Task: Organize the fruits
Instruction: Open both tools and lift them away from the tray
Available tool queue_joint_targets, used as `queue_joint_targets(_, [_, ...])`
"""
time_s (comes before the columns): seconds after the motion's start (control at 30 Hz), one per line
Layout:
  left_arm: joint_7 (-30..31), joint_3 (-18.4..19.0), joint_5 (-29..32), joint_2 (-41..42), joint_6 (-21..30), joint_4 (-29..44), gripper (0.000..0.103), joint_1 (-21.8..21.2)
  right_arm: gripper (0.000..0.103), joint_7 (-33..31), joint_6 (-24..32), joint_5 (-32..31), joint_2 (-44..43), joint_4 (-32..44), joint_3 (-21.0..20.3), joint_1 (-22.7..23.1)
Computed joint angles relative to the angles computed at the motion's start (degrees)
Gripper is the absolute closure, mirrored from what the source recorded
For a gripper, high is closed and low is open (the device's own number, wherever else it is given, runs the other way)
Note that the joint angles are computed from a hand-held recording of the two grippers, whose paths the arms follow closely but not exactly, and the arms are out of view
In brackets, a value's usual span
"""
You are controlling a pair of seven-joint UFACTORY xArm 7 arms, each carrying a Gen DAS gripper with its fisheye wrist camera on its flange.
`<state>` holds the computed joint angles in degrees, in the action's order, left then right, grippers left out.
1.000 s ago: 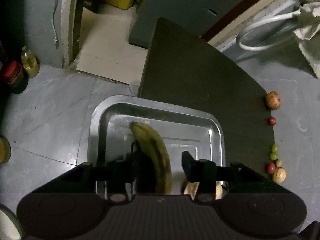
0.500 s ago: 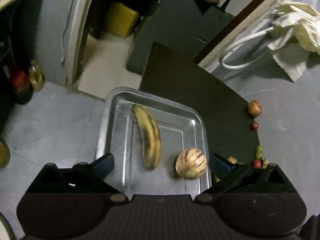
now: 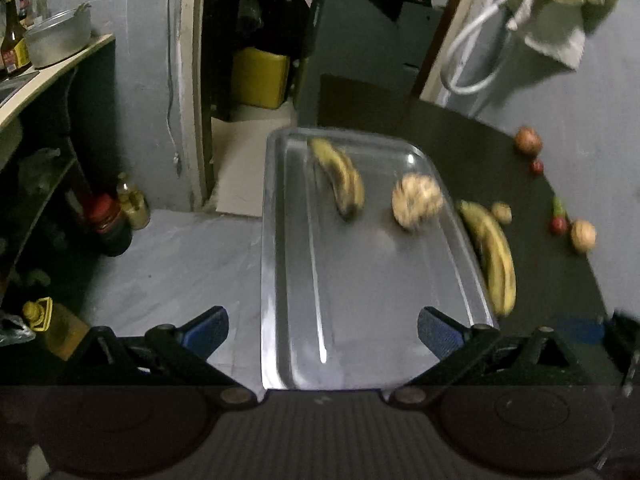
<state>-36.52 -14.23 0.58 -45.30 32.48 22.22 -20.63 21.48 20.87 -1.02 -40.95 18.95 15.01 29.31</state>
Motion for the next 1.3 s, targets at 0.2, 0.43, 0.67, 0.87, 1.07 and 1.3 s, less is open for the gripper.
queue_joint_targets(0.2, [-1.27, -2.22, -0.39, -6.10, 7.13, -2.40, 0.001, -3.43, 0.001, -1.72, 6.20, 1.42, -5.99, -2.17, -1.37, 2.80])
queue_joint_targets(0.43, [-4.58, -4.68, -0.47, -8.02, 12.21, -2.12, 0.001, -5.71, 0.001, -2.19, 11.17, 2.96, -11.92, -4.60, -1.71, 3.60])
queue_joint_targets(0.67, [-6.24, -6.70, 1.71, -6.95, 16.34, 0.07, 0.001, -6.34, 0.001, 0.44, 16.18, 3.00, -17.49, -7.27, -1.10, 1.29])
queue_joint_targets(0.87, [-6.11, -7.97, 4.43, -5.69, 16.96, 1.67, 0.000, -6.23, 0.001, 5.52, 20.29, -0.07, -23.19, -9.40, 1.71, -2.46])
queue_joint_targets(1.07, [-3.33, -7.69, 7.11, -2.56, 15.03, 3.79, 0.000, -5.78, 0.001, 10.78, 22.93, -4.97, -27.18, -10.31, 4.09, -6.84])
queue_joint_targets(1.3, [1.41, -7.04, 8.47, 3.29, 9.70, 6.67, 0.000, -5.83, 0.001, 14.68, 25.74, -7.33, -32.09, -12.75, 3.26, -8.05])
